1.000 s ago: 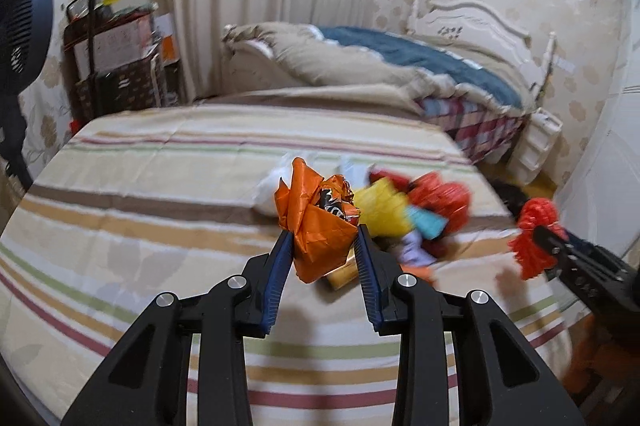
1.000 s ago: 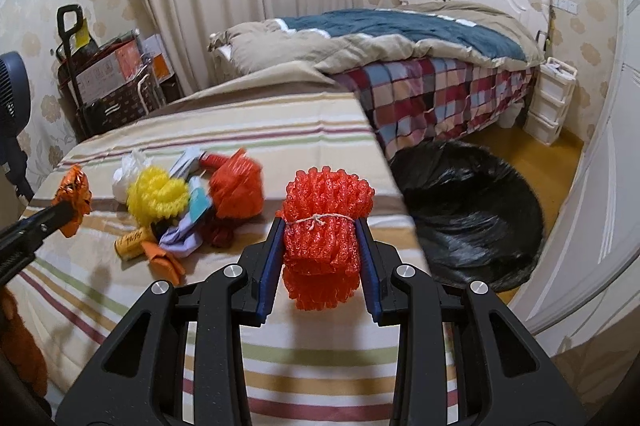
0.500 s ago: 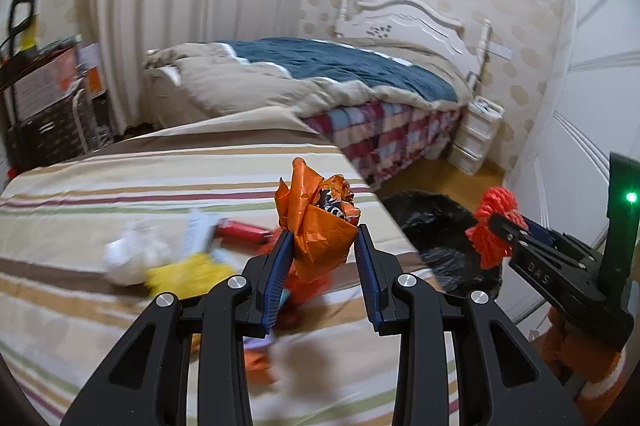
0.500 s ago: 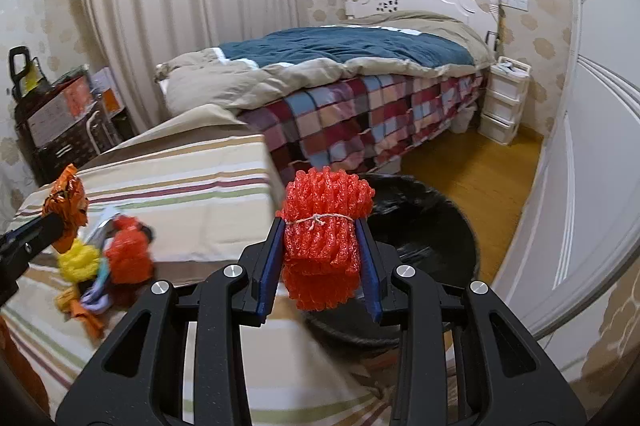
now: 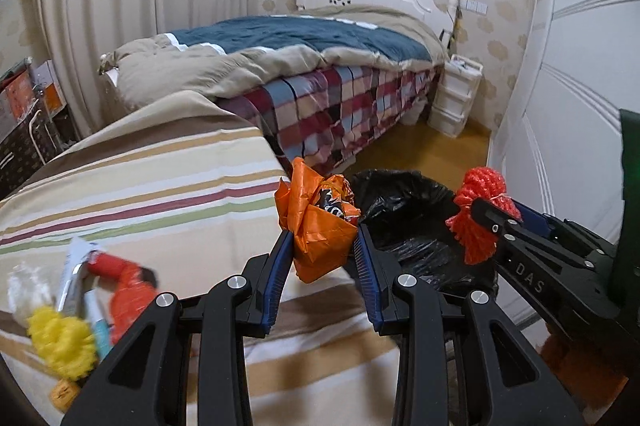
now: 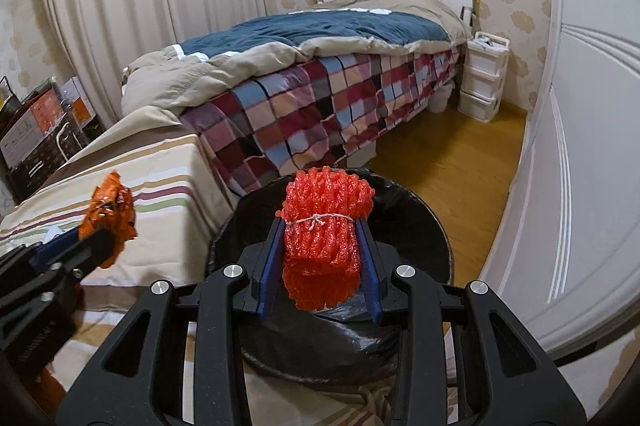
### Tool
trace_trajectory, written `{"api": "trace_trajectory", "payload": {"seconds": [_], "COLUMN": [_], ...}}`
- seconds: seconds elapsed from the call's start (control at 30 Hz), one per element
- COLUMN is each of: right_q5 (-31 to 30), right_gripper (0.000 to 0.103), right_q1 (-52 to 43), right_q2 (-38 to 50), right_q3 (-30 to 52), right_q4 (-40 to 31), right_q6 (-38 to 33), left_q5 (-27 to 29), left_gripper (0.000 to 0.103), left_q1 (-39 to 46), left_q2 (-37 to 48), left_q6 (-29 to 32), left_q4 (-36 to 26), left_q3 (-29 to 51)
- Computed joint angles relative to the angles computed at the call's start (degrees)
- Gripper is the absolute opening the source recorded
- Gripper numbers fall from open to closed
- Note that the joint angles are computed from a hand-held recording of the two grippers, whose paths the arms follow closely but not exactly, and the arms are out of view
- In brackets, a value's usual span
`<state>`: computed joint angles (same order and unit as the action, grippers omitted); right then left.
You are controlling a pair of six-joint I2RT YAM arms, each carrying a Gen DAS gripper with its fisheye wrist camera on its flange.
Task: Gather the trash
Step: 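Carry both held items over the black trash bin with both tools, then open both tools to drop the items into the bin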
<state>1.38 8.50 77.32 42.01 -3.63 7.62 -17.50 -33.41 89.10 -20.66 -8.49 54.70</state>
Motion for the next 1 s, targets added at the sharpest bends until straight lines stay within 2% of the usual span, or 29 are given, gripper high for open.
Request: {"api": "trace_trajectory", "payload": {"seconds": [0.37, 0.7, 0.77, 0.8, 0.93, 1.0], "right_q5": [-2.57, -3.46, -3.62, -3.77, -3.09, -2.82], "right_gripper": [0.034, 0.036, 0.038, 0.045, 0.05, 0.056], "right_q1": [-3.9, -5.41, -5.63, -5.73, -6.21, -6.51], "right_q2": [7.19, 10.39, 10.43, 10.48, 9.37, 8.79], "right_q3": [2.69, 4.28, 4.15, 4.24, 3.39, 3.15], "right_q4": [2.52, 3.34, 3.48, 3.39, 3.86, 3.84], "right_q6": [-1.23, -1.54, -1.39, -1.26, -1.42, -1.29], "left_q5": [-0.6, -0.94, -0.99, -1.19, -1.94, -2.59], "left_gripper": [0.035, 0.037, 0.051, 0.055, 0.065, 0.072], "left_q1": [-0.58, -1.24, -1.05, -1.07, -1.27, -1.38], "left_q2": [11.83, 15.53, 15.8, 15.78, 15.03, 14.26], "left_q6": [1.12, 1.16, 1.04, 0.86, 0.49, -0.04], "left_q4": [-1.76, -3.74, -3.86, -3.65, -3.24, -3.3], "left_q3": [10.01, 13.46, 14.07, 14.1, 13.24, 12.59]}}
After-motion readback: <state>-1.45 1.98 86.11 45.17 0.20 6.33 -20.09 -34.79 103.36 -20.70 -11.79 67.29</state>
